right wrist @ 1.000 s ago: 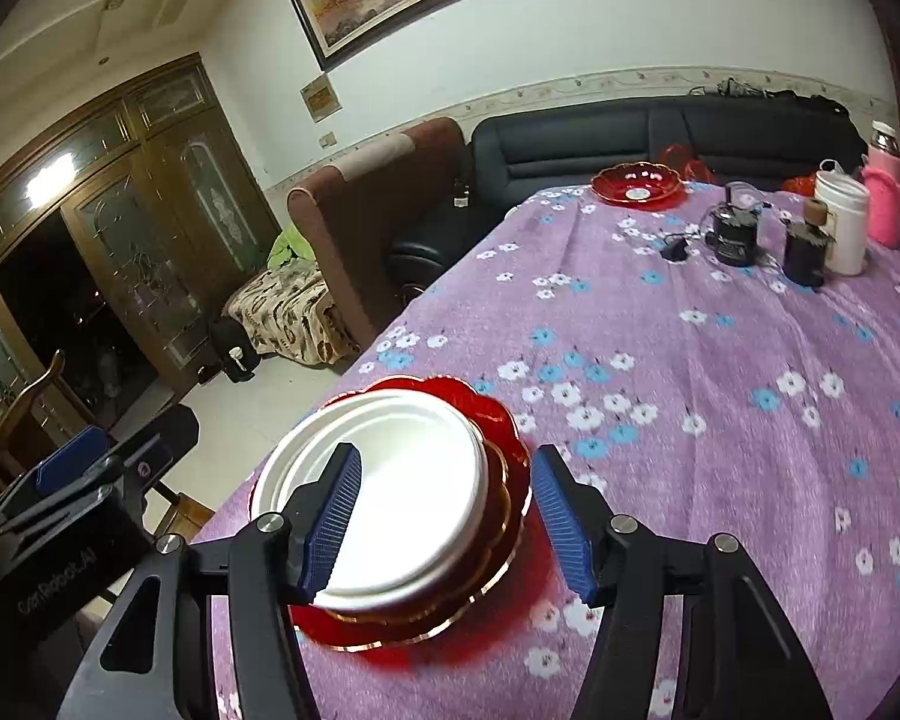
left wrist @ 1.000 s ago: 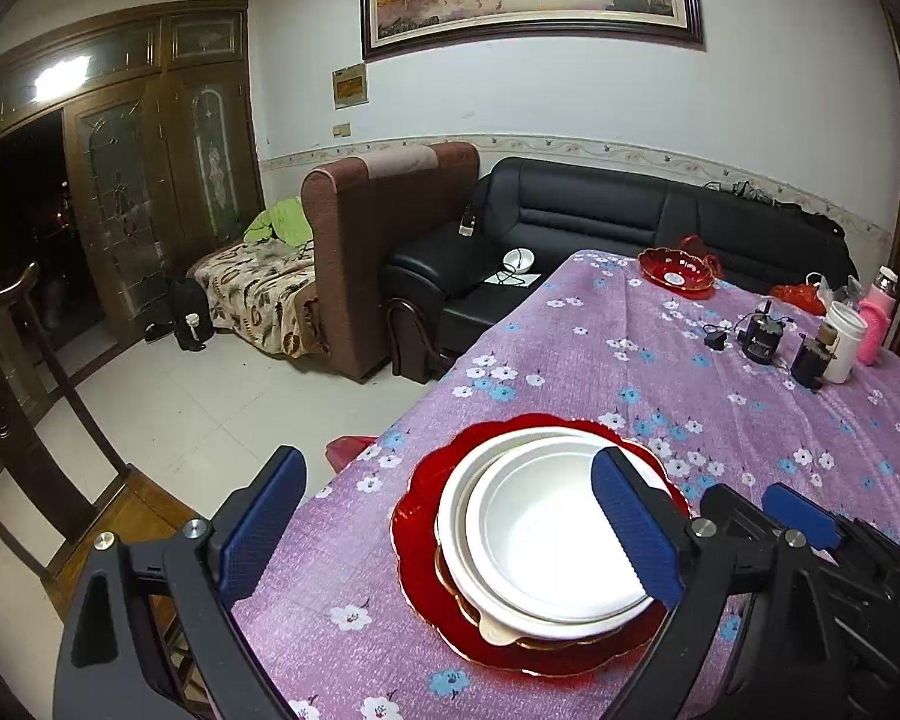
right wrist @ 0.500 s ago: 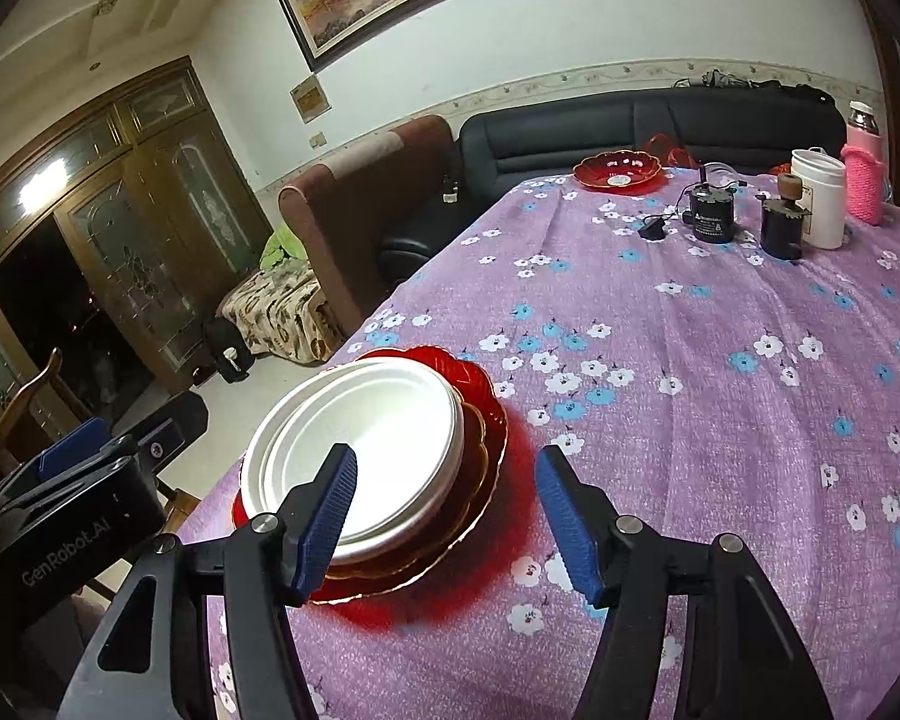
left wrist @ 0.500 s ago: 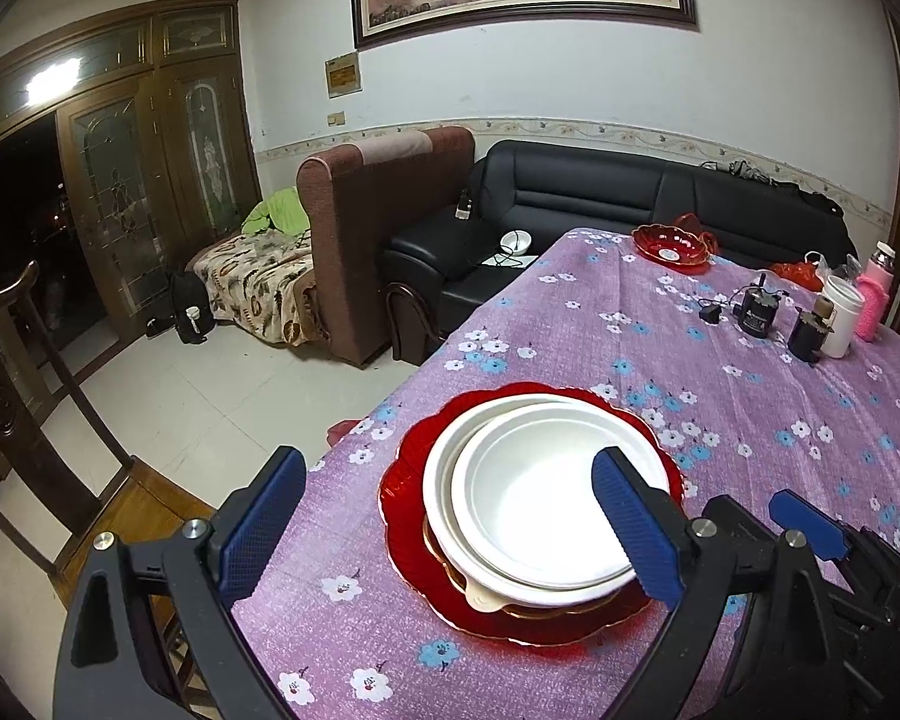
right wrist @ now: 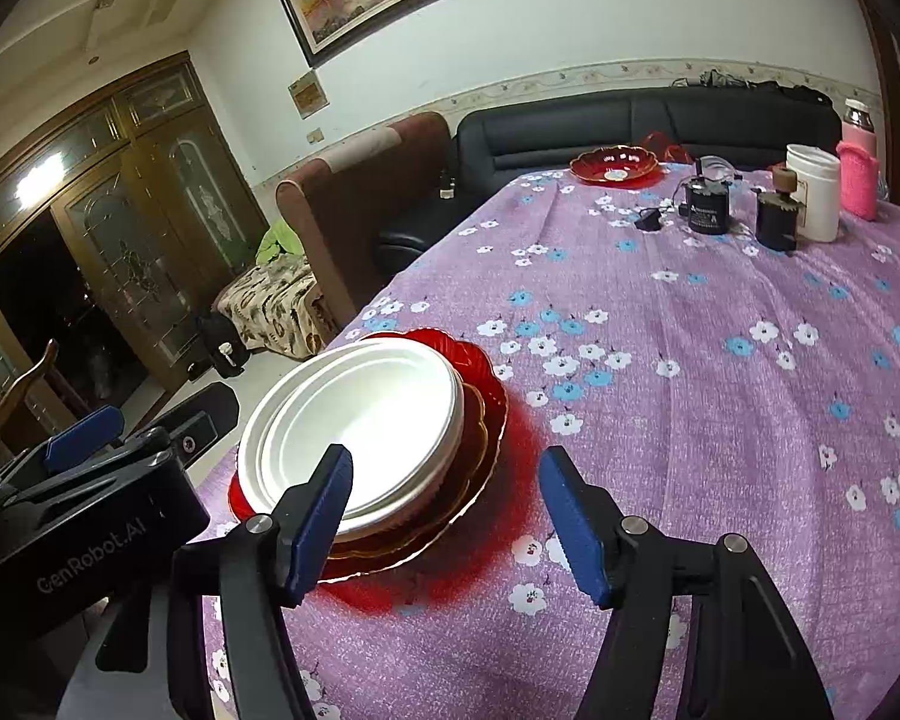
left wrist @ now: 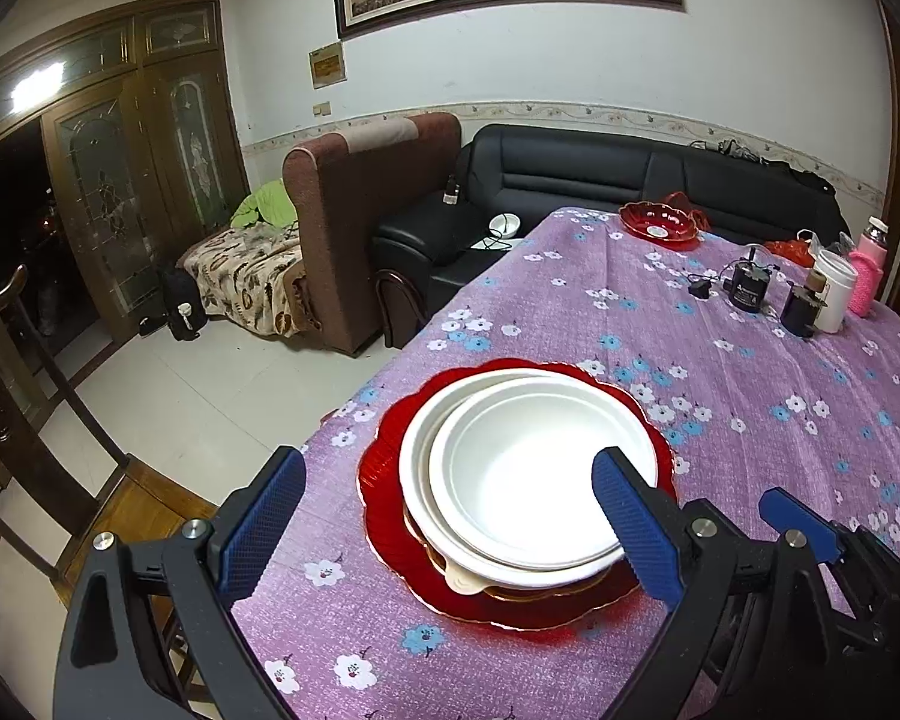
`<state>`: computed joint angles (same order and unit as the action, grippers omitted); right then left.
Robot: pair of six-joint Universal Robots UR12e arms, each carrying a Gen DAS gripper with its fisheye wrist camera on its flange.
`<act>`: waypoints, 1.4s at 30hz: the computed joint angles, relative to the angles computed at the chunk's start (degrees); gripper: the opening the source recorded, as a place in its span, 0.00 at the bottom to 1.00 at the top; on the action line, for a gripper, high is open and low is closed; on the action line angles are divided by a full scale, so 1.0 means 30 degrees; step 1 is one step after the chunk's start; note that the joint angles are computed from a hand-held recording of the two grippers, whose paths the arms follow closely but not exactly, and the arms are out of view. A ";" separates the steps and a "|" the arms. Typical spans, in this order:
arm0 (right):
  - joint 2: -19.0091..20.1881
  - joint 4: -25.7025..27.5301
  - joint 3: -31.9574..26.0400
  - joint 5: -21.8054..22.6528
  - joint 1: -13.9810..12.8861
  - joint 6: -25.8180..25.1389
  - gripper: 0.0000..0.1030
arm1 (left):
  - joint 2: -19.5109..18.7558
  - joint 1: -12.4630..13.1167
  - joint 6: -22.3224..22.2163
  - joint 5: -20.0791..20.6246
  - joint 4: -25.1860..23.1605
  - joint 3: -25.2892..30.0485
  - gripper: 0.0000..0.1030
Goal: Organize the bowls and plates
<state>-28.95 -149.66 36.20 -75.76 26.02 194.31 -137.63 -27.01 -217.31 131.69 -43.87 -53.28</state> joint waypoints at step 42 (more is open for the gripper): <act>0.0380 -0.0275 -0.0347 -0.2989 0.0912 -0.1245 0.71 | 0.0682 0.0513 -0.1144 -0.0836 0.3139 -0.2315 0.93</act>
<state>-27.81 -150.49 35.16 -84.73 28.76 190.57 -135.59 -25.47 -220.74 129.18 -34.46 -60.23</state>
